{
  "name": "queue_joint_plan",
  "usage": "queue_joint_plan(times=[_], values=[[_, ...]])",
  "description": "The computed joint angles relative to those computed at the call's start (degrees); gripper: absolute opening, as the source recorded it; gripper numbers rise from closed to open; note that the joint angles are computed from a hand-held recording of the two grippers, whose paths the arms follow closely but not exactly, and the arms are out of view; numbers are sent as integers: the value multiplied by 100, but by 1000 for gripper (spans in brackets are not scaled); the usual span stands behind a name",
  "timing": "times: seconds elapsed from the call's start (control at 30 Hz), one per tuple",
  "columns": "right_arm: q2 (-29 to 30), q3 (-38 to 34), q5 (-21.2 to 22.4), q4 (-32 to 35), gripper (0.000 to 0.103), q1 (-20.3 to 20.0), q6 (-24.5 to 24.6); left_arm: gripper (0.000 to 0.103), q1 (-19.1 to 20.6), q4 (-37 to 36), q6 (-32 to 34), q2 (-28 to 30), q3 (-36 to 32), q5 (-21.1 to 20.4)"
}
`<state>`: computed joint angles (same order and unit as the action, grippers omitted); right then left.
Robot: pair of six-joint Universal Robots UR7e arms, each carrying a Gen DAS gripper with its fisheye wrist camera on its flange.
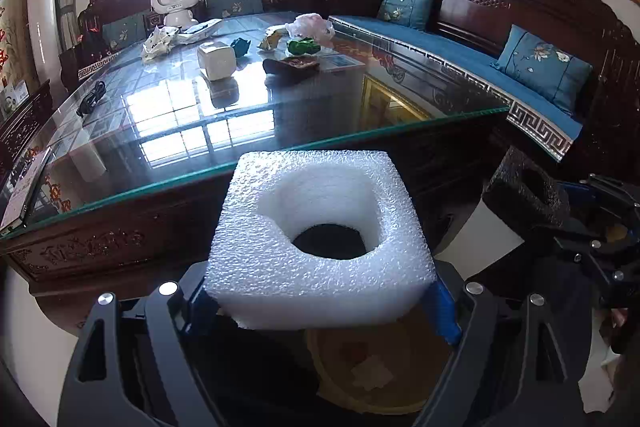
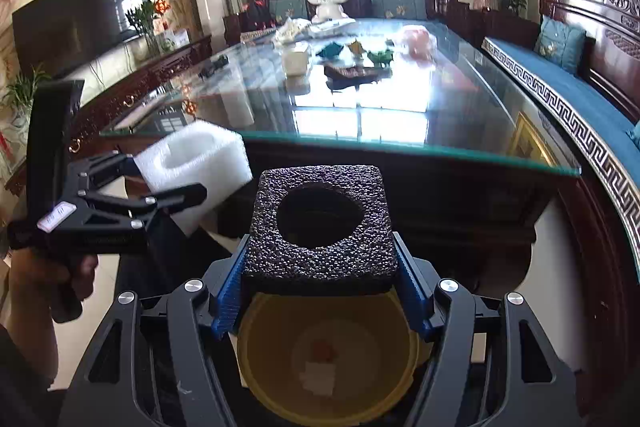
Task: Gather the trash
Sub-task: 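Carry both foam pieces over the yellow bucket and open both grippers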
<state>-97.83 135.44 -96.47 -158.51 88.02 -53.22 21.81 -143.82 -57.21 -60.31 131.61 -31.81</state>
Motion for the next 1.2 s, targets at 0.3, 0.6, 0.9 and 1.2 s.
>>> queue_joint_plan(times=[0.3,0.6,0.9,1.2], values=[[-45,341,-281,-105,64,-266,-32,83,-51,-198,-72,182,129,-266],[-60,415,-348,-130,73,-427,30,83,71,-644,212,363,179,-536],[-187,339,-219,-200,72,-626,109,83,200,-939,535,615,43,-707],[-340,199,-25,-81,72,-848,124,86,414,-1340,1203,1193,-371,-1248]])
